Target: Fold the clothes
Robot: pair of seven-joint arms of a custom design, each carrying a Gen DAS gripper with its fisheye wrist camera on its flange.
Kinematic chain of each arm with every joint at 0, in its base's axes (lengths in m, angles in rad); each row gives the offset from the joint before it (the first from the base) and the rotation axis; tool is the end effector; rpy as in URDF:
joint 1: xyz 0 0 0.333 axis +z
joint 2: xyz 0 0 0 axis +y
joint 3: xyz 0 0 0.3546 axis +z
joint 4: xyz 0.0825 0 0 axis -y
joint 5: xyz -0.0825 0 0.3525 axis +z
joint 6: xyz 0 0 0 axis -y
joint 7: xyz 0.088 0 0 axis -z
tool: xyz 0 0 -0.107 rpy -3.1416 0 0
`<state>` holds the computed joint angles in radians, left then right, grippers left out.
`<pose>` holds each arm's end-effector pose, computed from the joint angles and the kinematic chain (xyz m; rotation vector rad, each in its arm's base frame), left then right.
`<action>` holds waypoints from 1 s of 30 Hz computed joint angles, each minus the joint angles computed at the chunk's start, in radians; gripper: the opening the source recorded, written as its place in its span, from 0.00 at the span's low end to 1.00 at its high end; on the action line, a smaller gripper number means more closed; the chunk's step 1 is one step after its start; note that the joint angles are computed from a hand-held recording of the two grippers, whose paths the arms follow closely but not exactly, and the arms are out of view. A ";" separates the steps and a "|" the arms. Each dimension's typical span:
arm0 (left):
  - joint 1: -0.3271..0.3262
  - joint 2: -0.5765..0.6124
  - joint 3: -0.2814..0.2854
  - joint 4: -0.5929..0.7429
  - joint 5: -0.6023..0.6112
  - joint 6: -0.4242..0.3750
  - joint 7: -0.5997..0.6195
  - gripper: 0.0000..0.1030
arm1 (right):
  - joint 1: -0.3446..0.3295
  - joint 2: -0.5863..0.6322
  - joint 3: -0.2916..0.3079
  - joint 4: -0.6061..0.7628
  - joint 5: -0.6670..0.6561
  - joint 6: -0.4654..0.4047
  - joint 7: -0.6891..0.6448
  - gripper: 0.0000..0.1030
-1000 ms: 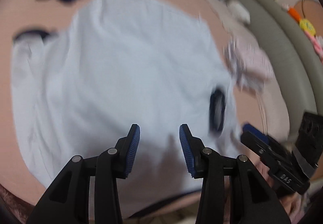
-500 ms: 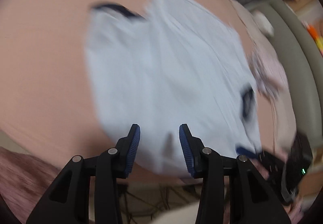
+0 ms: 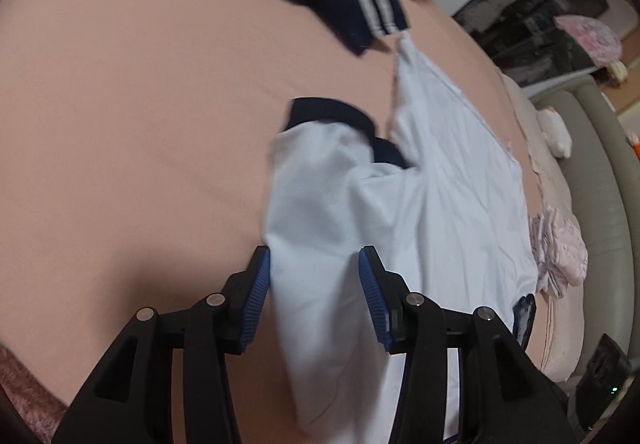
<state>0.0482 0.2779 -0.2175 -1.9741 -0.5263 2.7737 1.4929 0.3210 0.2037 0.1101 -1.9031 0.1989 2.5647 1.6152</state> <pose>0.6240 -0.0727 0.4424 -2.4600 1.6717 -0.9528 0.5699 0.2532 0.4978 -2.0929 1.6466 -0.1300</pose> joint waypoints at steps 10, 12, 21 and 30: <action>0.030 -0.134 -0.005 -0.128 -0.141 0.185 0.057 0.03 | 0.026 -0.012 -0.018 -0.047 -0.103 0.012 0.068 0.47; 0.010 -0.168 0.036 -0.166 -0.083 0.189 -0.009 0.03 | 0.030 -0.010 -0.021 -0.047 -0.133 0.009 0.081 0.47; 0.026 -0.123 0.038 -0.107 -0.059 0.085 0.001 0.04 | 0.047 0.003 -0.021 -0.033 -0.240 -0.010 0.113 0.52; -0.061 0.009 -0.040 0.149 -0.115 -0.213 0.445 0.25 | -0.018 -0.025 0.001 -0.045 0.017 0.060 -0.012 0.51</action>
